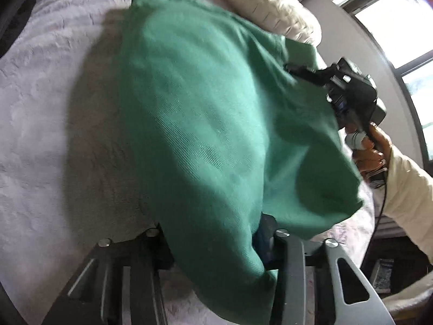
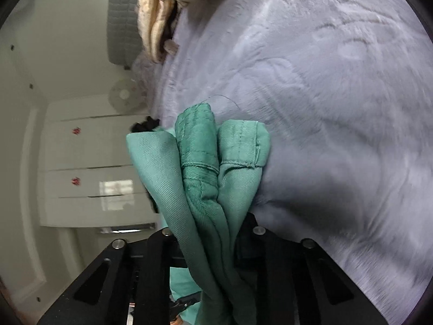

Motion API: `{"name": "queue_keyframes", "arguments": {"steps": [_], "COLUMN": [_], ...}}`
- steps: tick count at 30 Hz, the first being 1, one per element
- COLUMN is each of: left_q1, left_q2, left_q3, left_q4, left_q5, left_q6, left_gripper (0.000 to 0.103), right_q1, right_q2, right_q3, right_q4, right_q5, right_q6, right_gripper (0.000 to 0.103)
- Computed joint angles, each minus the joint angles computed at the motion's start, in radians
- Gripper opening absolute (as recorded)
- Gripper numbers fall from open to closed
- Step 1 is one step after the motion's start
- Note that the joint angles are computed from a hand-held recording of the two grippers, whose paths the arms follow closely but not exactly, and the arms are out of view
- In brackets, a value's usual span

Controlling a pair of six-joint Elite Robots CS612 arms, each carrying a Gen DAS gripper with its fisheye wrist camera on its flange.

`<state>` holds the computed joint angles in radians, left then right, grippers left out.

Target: Fold large clothes

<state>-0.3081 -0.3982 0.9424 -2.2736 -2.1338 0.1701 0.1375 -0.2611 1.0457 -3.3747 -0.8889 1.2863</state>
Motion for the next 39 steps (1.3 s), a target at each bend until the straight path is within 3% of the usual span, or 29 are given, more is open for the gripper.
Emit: {"name": "queue_keyframes", "arguments": {"steps": [7, 15, 21, 25, 27, 30, 32, 36, 39], "left_q1": [0.017, 0.067, 0.115, 0.152, 0.164, 0.175, 0.187, 0.206, 0.221], "left_q2": [-0.071, -0.190, -0.266, -0.287, -0.280, -0.261, -0.253, -0.276, -0.292], "left_q3": [0.087, 0.255, 0.361, 0.407, 0.423, 0.428, 0.423, 0.431, 0.428], "left_q4": [-0.038, -0.033, -0.002, 0.021, 0.026, 0.046, 0.088, 0.107, 0.053], "left_q5": [-0.059, -0.035, 0.026, 0.075, 0.111, 0.159, 0.159, 0.150, 0.162], "left_q6": [0.005, 0.086, 0.146, 0.182, 0.187, 0.169, 0.179, 0.259, 0.254], "left_gripper": [0.041, 0.041, 0.041, 0.042, 0.044, 0.054, 0.060, 0.060, 0.060], "right_q1": [0.023, 0.087, 0.164, 0.220, 0.241, 0.259, 0.262, 0.268, 0.280], "right_q2": [-0.035, -0.056, -0.009, 0.038, 0.055, 0.061, 0.018, -0.086, -0.149], "right_q3": [0.029, 0.036, -0.041, -0.112, -0.129, -0.153, -0.118, -0.012, 0.053], "right_q4": [-0.086, -0.117, -0.138, -0.131, -0.107, 0.068, 0.219, 0.376, 0.402], "right_q5": [-0.013, -0.027, -0.059, -0.087, -0.098, -0.117, -0.139, -0.240, -0.353], "right_q6": [0.051, 0.090, 0.186, 0.259, 0.278, 0.232, 0.156, 0.003, -0.055], "right_gripper": [0.021, 0.021, 0.021, 0.021, 0.021, 0.023, 0.029, 0.063, 0.063]}}
